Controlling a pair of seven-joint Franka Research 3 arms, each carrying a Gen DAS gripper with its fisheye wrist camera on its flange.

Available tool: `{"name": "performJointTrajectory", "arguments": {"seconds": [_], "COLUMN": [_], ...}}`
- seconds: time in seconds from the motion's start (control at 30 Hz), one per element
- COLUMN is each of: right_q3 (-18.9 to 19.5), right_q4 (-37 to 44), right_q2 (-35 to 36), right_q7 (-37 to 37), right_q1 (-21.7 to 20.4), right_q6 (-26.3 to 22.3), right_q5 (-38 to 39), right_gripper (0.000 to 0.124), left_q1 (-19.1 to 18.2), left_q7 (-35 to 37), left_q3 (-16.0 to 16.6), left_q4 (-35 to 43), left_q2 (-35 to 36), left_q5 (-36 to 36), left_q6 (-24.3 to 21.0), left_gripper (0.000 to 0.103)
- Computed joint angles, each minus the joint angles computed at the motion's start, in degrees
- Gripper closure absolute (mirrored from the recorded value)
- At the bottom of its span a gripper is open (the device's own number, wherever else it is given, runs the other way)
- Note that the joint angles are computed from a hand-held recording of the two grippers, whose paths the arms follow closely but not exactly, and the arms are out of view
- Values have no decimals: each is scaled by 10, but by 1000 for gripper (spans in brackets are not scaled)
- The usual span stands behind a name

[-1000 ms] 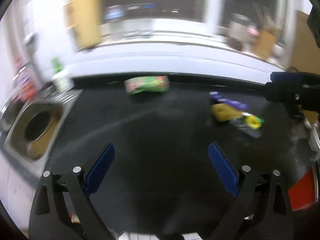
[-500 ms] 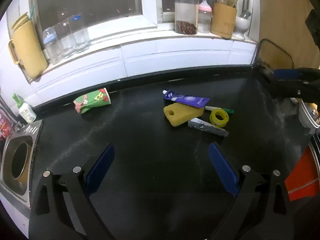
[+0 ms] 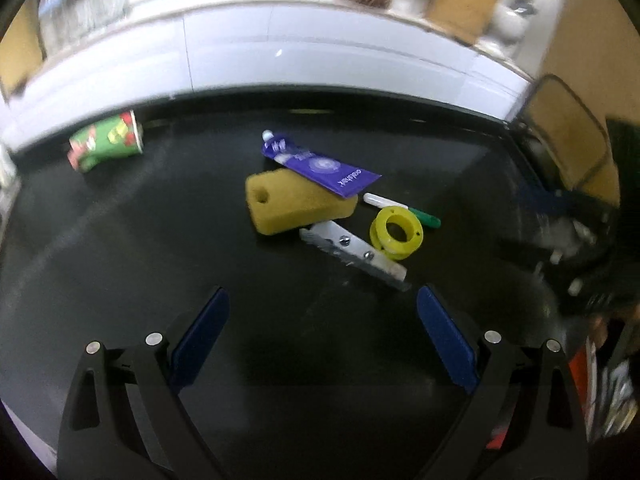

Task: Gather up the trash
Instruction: 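Grasp the silver blister pack with the left tool while the right tool grasps the green-capped marker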

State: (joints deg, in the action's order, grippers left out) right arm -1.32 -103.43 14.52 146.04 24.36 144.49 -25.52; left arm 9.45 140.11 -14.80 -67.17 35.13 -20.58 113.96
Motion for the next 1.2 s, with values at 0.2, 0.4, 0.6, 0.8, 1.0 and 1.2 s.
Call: {"name": "performJointTrajectory", "arguments": {"seconds": [0.2,0.4,0.6,0.8,1.0,1.2], "right_q3": [3,1,-24,-31,-60,-49], "right_q4": [-25,2,29,42,17,-1], "right_q2": [32,89,118,120,82,26], "right_q7": [-106,-220,-286,-316,-207,-73], "right_q1": [-36,-50,-39,-29,13,35], "right_q6": [64,95,124,101,65,14], "right_q5": [72,145,149,180,134,62], "right_gripper": [45,56,78,110,110,110], "left_q1": [-46,-61,-54,-51,-32,-11], "left_q7": [-142,-207,-213,-213,-145,-65], "left_q3": [18,13,1,-2,-5,1], "left_q4": [10,12,-6,14,-44,-94], "left_q2": [34,58,60,71,17,-41], "left_q5": [39,70,74,71,70,61], "left_q6": [23,48,65,31,67,79], "left_gripper": [11,16,40,94,99,99]}}
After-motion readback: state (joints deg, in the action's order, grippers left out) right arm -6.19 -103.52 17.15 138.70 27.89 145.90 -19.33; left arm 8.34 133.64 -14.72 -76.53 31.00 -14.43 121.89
